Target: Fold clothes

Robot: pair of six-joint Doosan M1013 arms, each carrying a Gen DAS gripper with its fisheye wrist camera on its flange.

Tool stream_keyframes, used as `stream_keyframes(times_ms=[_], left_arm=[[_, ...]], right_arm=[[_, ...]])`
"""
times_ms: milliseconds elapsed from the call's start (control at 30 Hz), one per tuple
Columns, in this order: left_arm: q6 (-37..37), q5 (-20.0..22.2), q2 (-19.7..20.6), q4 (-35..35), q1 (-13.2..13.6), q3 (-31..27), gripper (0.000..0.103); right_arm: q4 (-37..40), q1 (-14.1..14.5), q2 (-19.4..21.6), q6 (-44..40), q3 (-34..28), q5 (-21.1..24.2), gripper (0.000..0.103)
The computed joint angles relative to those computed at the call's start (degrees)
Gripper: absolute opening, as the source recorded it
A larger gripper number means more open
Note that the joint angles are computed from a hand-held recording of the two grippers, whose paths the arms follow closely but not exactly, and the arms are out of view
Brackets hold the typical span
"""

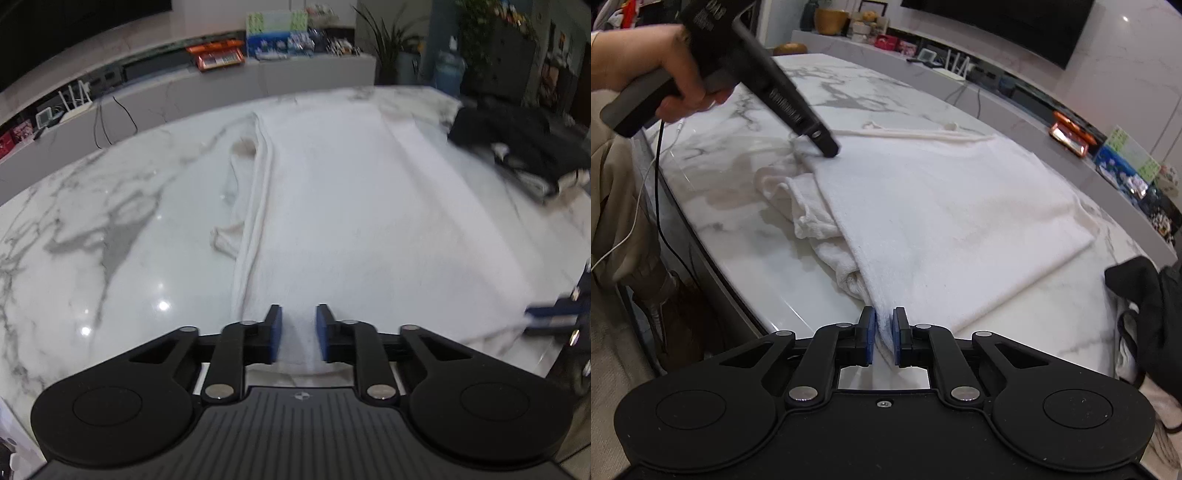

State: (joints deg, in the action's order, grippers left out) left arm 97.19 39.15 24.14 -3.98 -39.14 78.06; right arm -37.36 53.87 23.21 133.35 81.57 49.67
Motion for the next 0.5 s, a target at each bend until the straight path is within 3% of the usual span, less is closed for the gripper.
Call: stream_keyframes(times_ms=[100,500], left_arm=[[3.06,1.27,-0.84,-1.77,-0.46,0.95,0.012],[17.02,6.63,-4.73,-4.64,-3.64,5.03,0.012]], right_arm=[[1.65,-0.46,-0.78,-1.50,0.59,0.86,0.007],[13.62,-2.86,-4.91,-20.08,3.55,3.14,0.007]])
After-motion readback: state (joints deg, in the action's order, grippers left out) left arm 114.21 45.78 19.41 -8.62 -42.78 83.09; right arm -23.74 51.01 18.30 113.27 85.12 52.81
